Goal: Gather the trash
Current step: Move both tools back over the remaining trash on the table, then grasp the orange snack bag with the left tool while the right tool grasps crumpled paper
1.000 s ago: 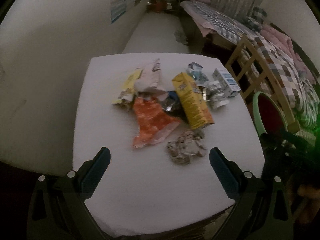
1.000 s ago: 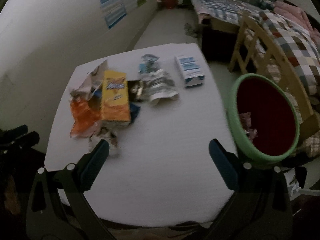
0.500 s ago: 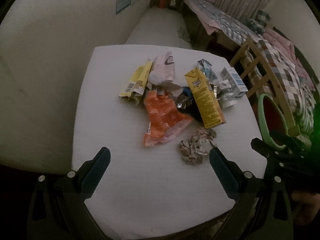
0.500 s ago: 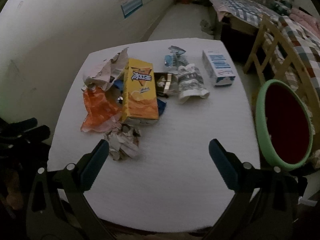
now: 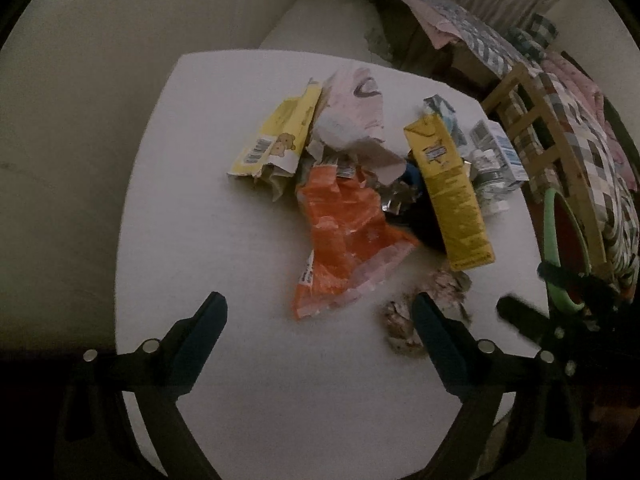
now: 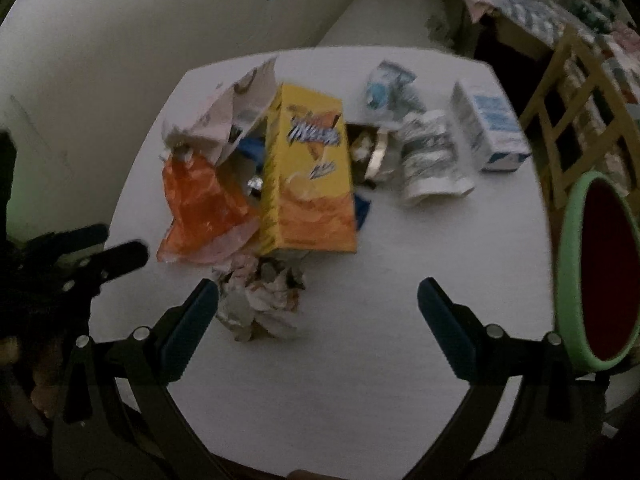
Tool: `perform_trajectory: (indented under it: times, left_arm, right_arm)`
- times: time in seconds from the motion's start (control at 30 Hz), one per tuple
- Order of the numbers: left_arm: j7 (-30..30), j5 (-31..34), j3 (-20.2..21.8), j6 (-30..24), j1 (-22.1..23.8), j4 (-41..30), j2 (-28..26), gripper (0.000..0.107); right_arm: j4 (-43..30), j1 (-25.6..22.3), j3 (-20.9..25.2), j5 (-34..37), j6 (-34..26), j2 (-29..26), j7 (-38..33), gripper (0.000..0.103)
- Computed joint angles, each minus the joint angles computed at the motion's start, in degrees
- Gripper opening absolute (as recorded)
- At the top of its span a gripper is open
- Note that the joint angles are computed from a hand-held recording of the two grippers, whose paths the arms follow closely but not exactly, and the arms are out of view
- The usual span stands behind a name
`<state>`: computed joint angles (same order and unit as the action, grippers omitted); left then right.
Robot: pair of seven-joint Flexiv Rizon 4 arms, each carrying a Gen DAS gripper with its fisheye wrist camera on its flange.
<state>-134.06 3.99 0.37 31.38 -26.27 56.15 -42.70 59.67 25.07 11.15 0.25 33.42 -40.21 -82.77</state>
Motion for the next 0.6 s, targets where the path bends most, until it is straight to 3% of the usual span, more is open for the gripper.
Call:
perform_trajectory:
  times: [0.37, 0.47, 0.53, 0.6]
  left_arm:
    - [3.6, -5.5, -2.0, 0.6, 3.0, -4.6, -6.1, 0.066]
    - [4.4, -6.8, -2.2, 0.1, 3.3, -6.7, -7.9, 0.055]
    - [4.7, -7.6, -2.3, -0.6, 3.4, -7.9, -8.9, 0.044]
    - [4.6, -8.2, -2.4, -0.5, 3.4, -8.3, -9.4, 0.040]
  right_arm:
    - [-1.7, 1.1, 1.2, 1.7, -4.0, -2.9, -2.4, 0.098]
    - [-1.8, 1.3, 1.2, 2.2, -3.8, -3.1, -2.2, 0.086]
    - [-2.7, 0.8, 1.9, 3.4, -4.9, -3.6, -2.5, 0.071]
    - [-2.6, 0.6, 2.2, 4.4, -5.0, -3.4, -2.6, 0.061]
